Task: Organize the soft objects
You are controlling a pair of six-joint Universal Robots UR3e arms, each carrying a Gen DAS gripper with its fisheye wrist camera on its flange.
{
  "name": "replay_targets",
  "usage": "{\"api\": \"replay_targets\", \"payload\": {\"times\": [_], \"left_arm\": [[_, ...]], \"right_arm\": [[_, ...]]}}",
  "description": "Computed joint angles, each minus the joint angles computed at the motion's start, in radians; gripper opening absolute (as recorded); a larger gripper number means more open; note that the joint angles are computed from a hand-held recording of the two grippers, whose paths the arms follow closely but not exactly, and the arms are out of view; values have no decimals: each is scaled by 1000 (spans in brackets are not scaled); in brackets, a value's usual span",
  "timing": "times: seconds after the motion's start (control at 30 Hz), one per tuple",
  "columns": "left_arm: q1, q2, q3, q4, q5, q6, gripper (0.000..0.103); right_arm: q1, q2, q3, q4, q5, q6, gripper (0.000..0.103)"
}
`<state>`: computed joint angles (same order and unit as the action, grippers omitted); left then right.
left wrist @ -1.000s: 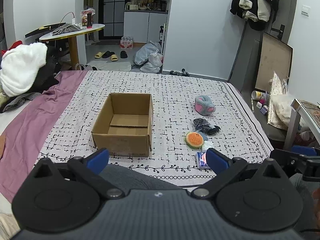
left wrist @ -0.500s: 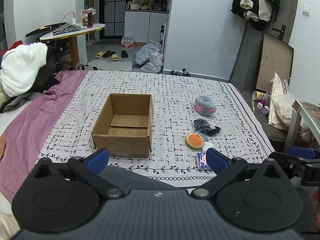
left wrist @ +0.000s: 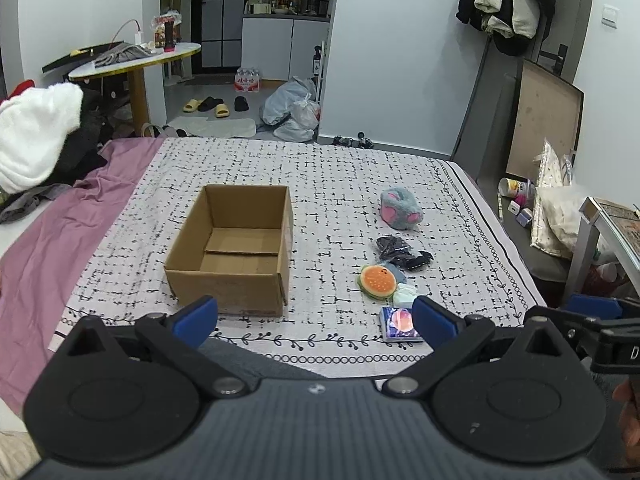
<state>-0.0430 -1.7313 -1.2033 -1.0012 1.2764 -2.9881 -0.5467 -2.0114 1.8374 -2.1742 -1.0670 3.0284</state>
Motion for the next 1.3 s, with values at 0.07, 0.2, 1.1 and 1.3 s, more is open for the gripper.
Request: {"api": "replay_targets", "payload": {"times": [0.07, 0.2, 1.1, 1.3], "left_arm": [[-9, -19, 16, 1, 3, -12, 102], [-38, -63, 48, 11, 18, -32, 102], [-186, -528, 530, -148, 93, -202, 97], [-214, -643, 661, -200, 113, -242, 93]], "right_arm": [[-15, 9, -9, 25, 21, -20, 103], [-66, 24, -15, 78, 83, -37, 103], [-82, 479, -196, -33, 112, 108, 87], [-92, 563, -181, -75, 133, 149, 71]]}}
